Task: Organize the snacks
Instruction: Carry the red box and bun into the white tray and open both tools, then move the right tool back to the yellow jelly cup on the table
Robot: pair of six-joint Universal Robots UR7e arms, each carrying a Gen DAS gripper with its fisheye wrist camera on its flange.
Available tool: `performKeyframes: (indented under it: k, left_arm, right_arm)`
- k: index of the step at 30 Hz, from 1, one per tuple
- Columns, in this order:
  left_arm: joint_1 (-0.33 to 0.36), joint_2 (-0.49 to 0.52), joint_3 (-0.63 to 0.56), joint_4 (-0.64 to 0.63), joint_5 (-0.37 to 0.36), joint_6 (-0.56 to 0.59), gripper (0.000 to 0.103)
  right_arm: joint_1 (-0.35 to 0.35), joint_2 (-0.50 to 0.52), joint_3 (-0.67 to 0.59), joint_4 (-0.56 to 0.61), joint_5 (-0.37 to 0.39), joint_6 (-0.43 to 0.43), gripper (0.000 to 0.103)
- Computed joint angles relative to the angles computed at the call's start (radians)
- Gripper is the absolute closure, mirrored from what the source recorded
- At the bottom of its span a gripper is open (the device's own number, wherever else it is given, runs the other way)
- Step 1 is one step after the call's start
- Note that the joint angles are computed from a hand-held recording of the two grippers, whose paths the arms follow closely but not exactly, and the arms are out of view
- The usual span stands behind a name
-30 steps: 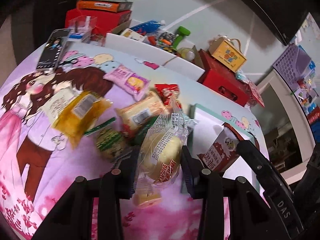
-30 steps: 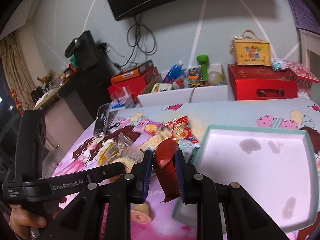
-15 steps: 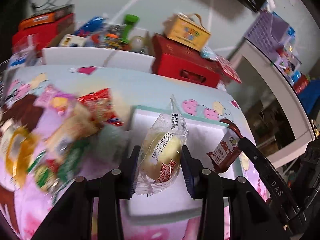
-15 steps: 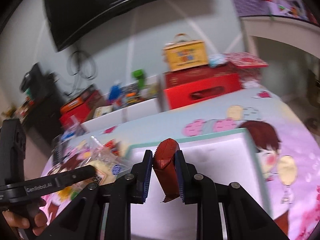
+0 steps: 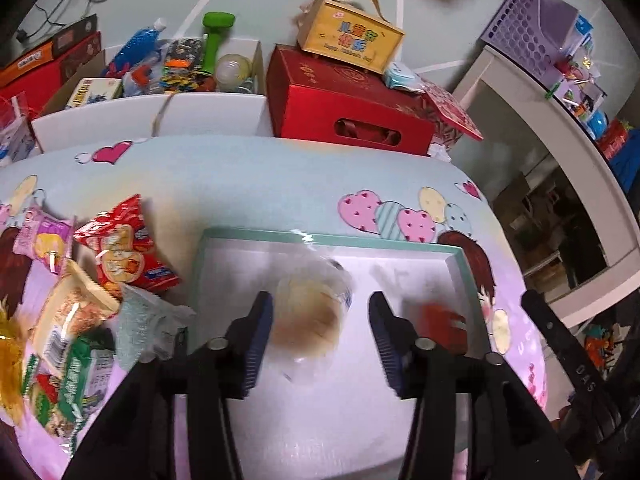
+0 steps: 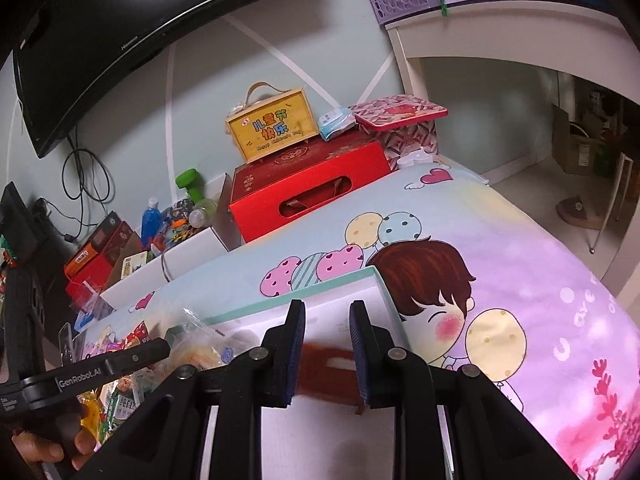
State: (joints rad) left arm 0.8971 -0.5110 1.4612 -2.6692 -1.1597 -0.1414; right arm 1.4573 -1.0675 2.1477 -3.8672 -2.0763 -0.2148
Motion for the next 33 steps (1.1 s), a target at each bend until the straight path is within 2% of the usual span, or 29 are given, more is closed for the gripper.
performKeyframes:
  k: [4, 6, 8, 11, 12, 13, 14, 15, 18, 22, 29, 31, 33]
  left_arm:
    - [0.002, -0.032, 0.034, -0.025, 0.049, -0.015, 0.039]
    - [-0.002, -0.051, 0.059, -0.039, 0.092, -0.016, 0.028]
    - [-0.010, -0.068, 0.093, -0.070, 0.167, -0.002, 0.021]
    - [-0.018, -0.087, 0.148, -0.126, 0.280, 0.025, 0.019]
    - [-0.018, -0.092, 0.160, -0.137, 0.304, 0.029, 0.017]
    - [-0.016, -0.100, 0.176, -0.144, 0.328, 0.029, 0.015]
    - [-0.011, -0.110, 0.193, -0.149, 0.343, 0.024, 0.008]
    - [-0.007, -0.120, 0.213, -0.166, 0.355, 0.024, 0.007]
    - [-0.002, -0.143, 0.264, -0.213, 0.401, 0.039, 0.007]
    - [0.007, -0.175, 0.334, -0.293, 0.441, 0.068, 0.007]
    - [0.017, -0.227, 0.431, -0.409, 0.509, 0.088, 0.006]
    - [0.023, -0.247, 0.454, -0.421, 0.512, 0.073, 0.006]
    - [0.025, -0.268, 0.478, -0.442, 0.526, 0.065, 0.006]
  right_arm:
    - [0.008, 0.003, -0.002, 0.007, -0.014, -0.007, 0.078]
    - [0.014, 0.007, -0.010, 0.031, -0.030, -0.015, 0.078]
    - [0.022, 0.015, -0.020, 0.057, -0.049, -0.020, 0.078]
    - [0.032, 0.029, -0.035, 0.109, -0.073, -0.025, 0.074]
    - [0.036, 0.037, -0.041, 0.117, -0.090, -0.029, 0.062]
    - [0.042, 0.046, -0.049, 0.127, -0.109, -0.029, 0.039]
    - [0.045, 0.052, -0.053, 0.131, -0.120, -0.027, 0.031]
    - [0.049, 0.057, -0.053, 0.130, -0.125, -0.025, 0.026]
    - [0.060, 0.069, -0.055, 0.122, -0.129, -0.033, 0.023]
    - [0.080, 0.096, -0.063, 0.110, -0.153, -0.058, 0.000]
    - [0.107, 0.137, -0.061, 0.079, -0.122, -0.092, 0.000]
    - [0.120, 0.159, -0.059, 0.038, -0.118, -0.112, 0.000]
    - [0.128, 0.173, -0.048, -0.010, -0.082, -0.125, 0.000]
